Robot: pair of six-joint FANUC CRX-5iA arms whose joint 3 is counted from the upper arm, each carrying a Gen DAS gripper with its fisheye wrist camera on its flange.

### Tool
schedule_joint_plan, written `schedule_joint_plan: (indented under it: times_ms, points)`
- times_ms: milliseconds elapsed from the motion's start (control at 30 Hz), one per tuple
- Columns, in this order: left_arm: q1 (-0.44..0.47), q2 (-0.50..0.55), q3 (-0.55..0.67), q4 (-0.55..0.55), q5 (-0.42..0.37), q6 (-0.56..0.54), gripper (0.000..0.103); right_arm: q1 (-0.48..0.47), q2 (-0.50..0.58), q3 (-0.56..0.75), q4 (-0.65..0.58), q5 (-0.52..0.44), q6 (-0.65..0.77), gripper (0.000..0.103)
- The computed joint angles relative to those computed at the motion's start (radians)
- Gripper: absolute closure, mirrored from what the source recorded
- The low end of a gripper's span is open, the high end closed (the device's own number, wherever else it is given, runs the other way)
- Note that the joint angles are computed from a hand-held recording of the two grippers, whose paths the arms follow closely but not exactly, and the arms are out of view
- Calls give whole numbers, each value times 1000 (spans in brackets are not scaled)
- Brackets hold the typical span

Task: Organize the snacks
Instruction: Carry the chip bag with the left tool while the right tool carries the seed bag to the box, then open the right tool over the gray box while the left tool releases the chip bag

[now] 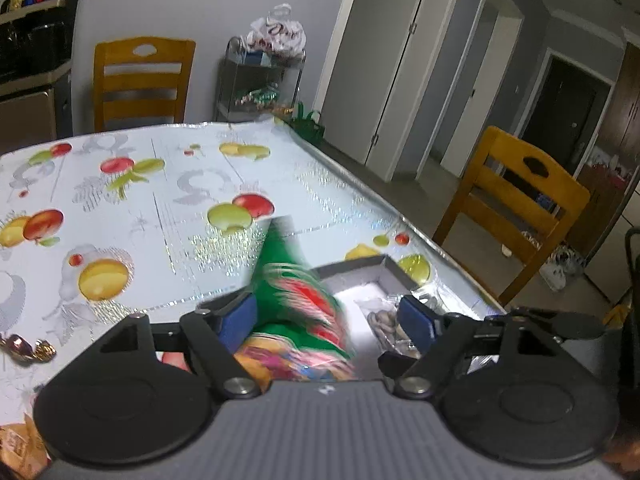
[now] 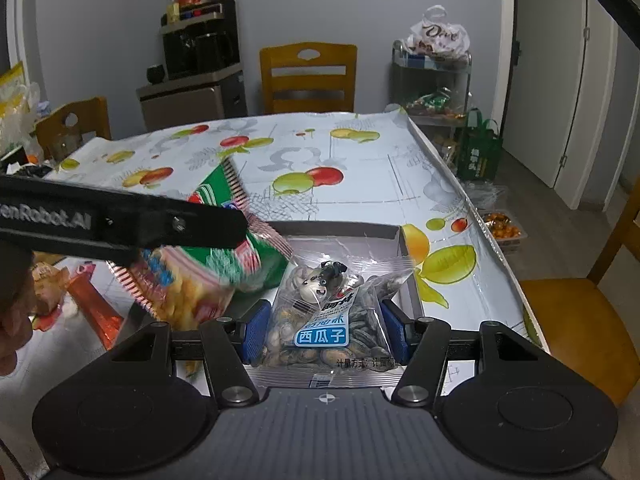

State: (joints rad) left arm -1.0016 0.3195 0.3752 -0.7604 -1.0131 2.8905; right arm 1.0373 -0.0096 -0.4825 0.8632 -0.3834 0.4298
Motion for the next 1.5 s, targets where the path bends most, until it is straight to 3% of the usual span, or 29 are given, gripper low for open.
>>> schedule_joint_plan:
  times_ms: [200, 600, 700, 900, 1067, 1233, 1500]
  points:
    - [4, 15, -1, 9, 1, -28, 24, -1, 20, 22, -56, -11, 37, 44]
    - [-23, 32, 38, -39, -91, -40, 24, -3, 21, 29, -119, 13, 95, 40]
    - [-32, 35, 49, -47, -108, -39, 24, -15, 8, -5, -14, 43, 10, 39]
    - [-42, 27, 42, -61, -116, -21, 14, -38, -20, -64, 199, 77, -147, 22]
    - [-57, 18, 37, -77, -127, -2, 5, -24, -42, -85, 258, 52, -178, 12]
    - [-82, 16, 47, -98, -166, -22, 5, -17, -73, -114, 316, 32, -228, 9]
    - [-134, 14, 58, -147, -221, -65, 3, 24, -103, -115, 264, -20, -225, 6]
